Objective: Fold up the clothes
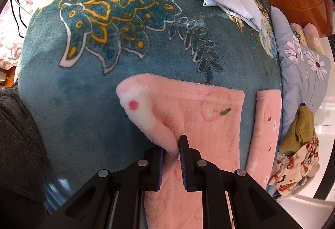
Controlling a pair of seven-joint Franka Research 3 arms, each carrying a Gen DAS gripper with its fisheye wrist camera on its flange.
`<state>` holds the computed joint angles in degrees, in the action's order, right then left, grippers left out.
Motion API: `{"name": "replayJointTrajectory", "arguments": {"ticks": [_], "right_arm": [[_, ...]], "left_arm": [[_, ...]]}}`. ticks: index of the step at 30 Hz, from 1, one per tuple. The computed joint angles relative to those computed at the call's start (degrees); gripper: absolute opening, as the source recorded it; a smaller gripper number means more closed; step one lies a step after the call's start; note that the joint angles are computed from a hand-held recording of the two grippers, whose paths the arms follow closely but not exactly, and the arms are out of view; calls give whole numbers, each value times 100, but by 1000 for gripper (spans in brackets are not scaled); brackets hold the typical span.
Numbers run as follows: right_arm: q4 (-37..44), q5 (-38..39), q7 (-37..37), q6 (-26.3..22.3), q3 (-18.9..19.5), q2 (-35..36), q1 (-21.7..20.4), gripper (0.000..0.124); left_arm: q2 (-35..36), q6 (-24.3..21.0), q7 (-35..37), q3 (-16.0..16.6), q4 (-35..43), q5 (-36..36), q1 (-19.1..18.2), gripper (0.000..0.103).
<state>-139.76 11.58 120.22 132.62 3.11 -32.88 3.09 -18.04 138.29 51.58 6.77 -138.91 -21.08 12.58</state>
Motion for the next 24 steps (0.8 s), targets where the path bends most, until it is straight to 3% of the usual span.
{"name": "replayJointTrajectory", "arguments": {"ticks": [2, 7, 10, 14, 24], "right_arm": [[-116, -21, 58, 140, -14, -232, -75, 44], [-251, -519, 971, -362, 61, -600, -803, 44], [-610, -280, 1258, -254, -83, -810, -824, 44], [-929, 34, 1523, 255, -119, -849, -809, 44], [-662, 589, 1697, 471, -251, 108, -516, 45]], "left_arm": [[31, -30, -14, -13, 23, 27, 3, 16], [91, -61, -53, -32, 62, 38, 11, 16], [119, -69, -78, -40, 77, 33, 18, 17], [121, -86, -95, -46, 87, 35, 26, 18], [153, -60, -176, -49, 99, 26, 46, 22]]}}
